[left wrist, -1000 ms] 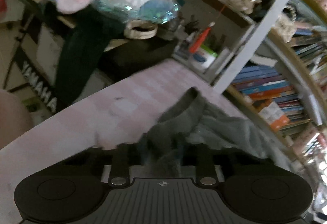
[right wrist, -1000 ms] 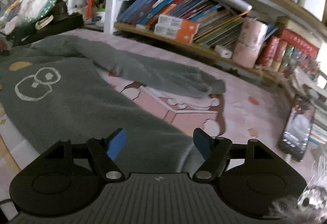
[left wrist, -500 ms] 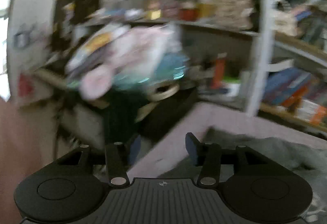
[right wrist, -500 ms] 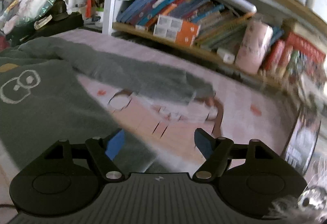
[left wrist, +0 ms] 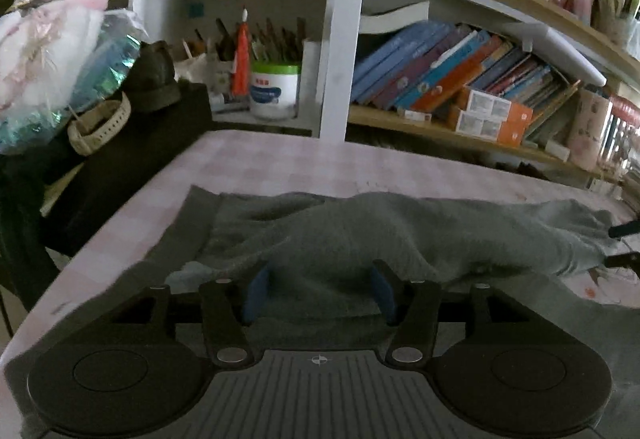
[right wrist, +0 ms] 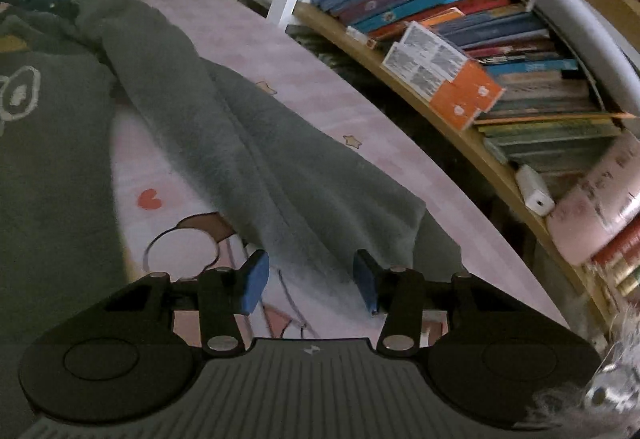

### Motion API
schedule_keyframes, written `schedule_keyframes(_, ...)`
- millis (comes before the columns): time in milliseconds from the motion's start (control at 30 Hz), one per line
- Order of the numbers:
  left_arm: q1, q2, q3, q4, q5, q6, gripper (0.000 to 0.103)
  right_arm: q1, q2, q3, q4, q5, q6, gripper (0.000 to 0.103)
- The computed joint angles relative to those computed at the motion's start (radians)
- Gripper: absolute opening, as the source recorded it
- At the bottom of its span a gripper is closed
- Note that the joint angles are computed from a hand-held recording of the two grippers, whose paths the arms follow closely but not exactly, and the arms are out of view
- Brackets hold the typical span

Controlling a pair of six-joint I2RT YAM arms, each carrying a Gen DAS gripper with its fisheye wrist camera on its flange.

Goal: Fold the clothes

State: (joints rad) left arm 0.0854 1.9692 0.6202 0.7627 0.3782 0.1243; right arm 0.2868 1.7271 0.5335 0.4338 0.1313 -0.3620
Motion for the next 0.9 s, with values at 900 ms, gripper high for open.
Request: schedule_keyframes(900, 0.113, 0.116, 0.075, 0.025, 0.216, -0.152, 0.079, -0.026, -0.135, 0.026, -0.006, 0.254, 0.227, 0.031)
